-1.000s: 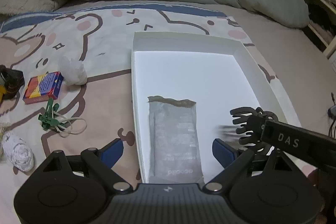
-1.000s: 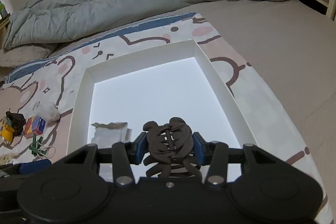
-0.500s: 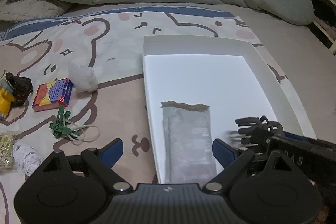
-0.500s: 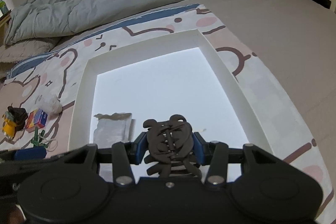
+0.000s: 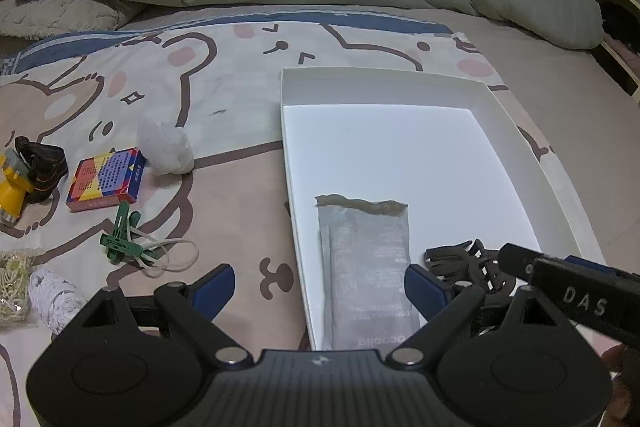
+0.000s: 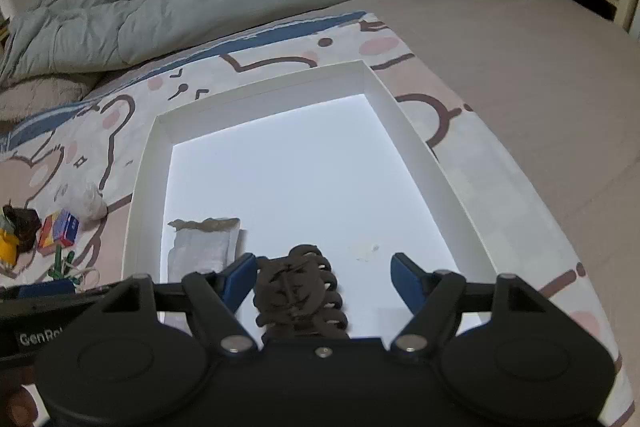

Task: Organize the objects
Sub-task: 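Lower the grey packet into the white tray and open the left gripper, then lower the brown claw clip into the tray and open the right gripper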

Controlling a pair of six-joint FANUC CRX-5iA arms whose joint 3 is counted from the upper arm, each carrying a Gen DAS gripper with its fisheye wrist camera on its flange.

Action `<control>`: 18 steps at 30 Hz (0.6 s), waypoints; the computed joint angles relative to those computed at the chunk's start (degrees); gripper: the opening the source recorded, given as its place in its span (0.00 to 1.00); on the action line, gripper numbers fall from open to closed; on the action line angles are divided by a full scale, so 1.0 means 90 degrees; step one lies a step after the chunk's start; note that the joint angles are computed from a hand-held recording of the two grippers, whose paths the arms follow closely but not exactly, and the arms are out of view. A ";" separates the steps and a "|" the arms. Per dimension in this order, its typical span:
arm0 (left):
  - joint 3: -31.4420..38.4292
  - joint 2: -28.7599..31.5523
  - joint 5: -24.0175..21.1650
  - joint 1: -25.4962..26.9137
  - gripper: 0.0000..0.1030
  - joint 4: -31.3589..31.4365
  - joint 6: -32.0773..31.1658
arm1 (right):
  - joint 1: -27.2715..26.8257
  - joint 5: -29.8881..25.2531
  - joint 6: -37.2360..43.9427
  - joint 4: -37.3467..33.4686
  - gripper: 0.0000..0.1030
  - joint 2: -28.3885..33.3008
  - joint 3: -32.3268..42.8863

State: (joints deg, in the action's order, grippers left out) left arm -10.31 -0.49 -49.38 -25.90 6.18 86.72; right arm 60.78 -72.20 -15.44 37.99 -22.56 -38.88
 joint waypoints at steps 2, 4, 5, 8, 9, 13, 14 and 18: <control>0.0001 -0.0004 -0.0005 0.0000 0.89 -0.0008 -0.0031 | -0.0009 -0.0050 -0.0043 -0.0027 0.72 -0.0036 -0.0005; -0.0001 -0.0014 -0.0001 -0.0002 0.89 -0.0031 -0.0048 | -0.0004 -0.0101 -0.0037 -0.0039 0.72 -0.0055 -0.0013; 0.0000 -0.0021 0.0002 -0.0001 0.89 -0.0046 -0.0063 | 0.0004 -0.0125 -0.0032 -0.0053 0.72 -0.0069 -0.0013; -0.0004 -0.0056 0.0043 -0.0005 0.89 -0.0117 -0.0086 | 0.0077 -0.0166 -0.0033 -0.0047 0.72 -0.0162 -0.0032; -0.0004 -0.0069 0.0048 0.0002 0.89 -0.0129 -0.0093 | 0.0118 -0.0206 -0.0035 -0.0029 0.72 -0.0176 -0.0031; -0.0022 -0.0133 0.0024 0.0065 0.89 -0.0084 -0.0170 | 0.0315 -0.0458 -0.0026 0.0080 0.77 -0.0200 -0.0001; -0.0030 -0.0159 0.0025 0.0080 0.89 -0.0082 -0.0185 | 0.0361 -0.0533 -0.0030 0.0104 0.78 -0.0195 0.0013; -0.0046 -0.0266 0.0055 0.0101 0.89 -0.0160 -0.0257 | 0.0512 -0.0823 -0.0087 0.0127 0.84 -0.0158 0.0107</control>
State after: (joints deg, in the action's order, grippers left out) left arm -10.72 -2.89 -48.88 -24.99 4.74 84.41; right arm 65.39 -79.60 -16.22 39.13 -23.98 -37.92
